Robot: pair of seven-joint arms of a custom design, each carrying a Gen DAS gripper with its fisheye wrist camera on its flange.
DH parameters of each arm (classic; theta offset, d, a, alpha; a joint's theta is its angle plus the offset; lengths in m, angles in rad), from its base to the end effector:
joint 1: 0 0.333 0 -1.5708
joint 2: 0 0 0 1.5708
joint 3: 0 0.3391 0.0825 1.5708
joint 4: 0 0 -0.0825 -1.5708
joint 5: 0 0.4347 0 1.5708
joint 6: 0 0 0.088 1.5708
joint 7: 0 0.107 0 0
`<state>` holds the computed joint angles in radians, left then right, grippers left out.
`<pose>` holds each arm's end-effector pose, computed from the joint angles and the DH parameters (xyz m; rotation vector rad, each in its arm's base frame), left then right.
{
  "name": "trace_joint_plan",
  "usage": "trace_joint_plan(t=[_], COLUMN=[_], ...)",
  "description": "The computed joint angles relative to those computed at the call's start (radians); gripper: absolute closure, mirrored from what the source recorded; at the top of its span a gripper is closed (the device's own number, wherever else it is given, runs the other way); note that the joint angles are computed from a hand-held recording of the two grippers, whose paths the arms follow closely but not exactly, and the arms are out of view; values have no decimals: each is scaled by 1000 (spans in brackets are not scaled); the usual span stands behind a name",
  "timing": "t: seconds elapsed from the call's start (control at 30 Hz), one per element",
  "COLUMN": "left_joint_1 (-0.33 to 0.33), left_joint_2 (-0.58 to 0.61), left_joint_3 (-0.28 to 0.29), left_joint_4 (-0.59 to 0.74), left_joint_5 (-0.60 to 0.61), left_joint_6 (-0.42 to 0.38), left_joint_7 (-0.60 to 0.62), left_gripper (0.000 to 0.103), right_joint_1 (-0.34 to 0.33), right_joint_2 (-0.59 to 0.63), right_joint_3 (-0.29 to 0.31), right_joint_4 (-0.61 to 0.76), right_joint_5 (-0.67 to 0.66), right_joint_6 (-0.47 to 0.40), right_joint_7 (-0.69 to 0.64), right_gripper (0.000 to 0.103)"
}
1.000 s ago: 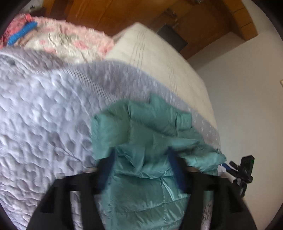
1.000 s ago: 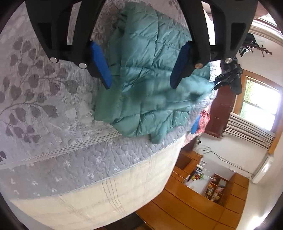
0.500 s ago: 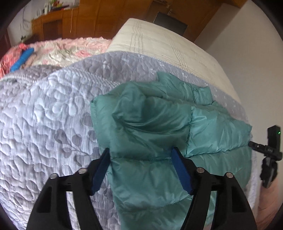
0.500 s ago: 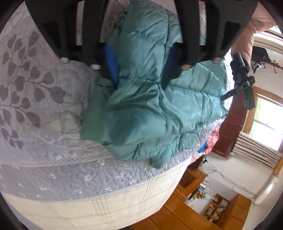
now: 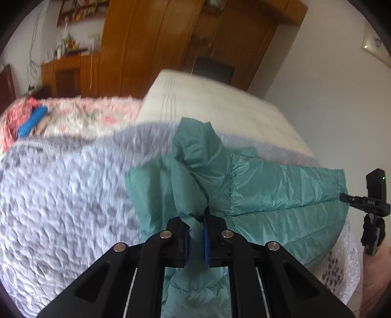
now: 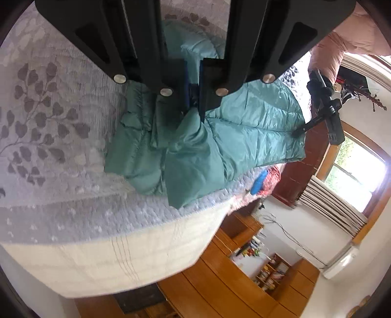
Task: Fold large clothes
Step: 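Lay the folded hem onto the jacket and open both grippers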
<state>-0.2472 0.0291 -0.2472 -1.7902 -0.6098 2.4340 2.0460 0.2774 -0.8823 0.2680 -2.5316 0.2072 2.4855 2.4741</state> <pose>0.5878 -0.3163 0.6070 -1.3083 2.5483 -1.2017 0.3096 0.2200 0.6407 -1.2126 1.9829 -0.1192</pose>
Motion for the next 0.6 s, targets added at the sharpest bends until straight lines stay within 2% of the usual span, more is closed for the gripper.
trace_joint_plan(t=[0.07,0.17,0.3,0.4,0.6], left_joint_1=[-4,-11,-30,-47,-88], left_joint_2=[24,92,231,333,507], left_joint_3=[-5,-21,-38,-44,-36], left_joint_4=[47,140,312,433,638], left_joint_5=[-6,47,198,319,502], left_joint_6=[29,62,70,26,-133], left_joint_7=[-12,-63,-183,-272,-412], left_gripper=[94,94,94,94,94], right_joint_1=[-16,-55,-98,-111,-109], right_joint_2=[-1,33,129,187,304], right_joint_3=[-5,-17,-43,-65,-116], right_joint_4=[18,63,134,155,169], right_joint_5=[-18,-44,-69,-68,-27], right_joint_6=[0,12,7,16,34], right_joint_7=[-11,-29,-65,-84,-116], right_gripper=[99,99,99,99,99])
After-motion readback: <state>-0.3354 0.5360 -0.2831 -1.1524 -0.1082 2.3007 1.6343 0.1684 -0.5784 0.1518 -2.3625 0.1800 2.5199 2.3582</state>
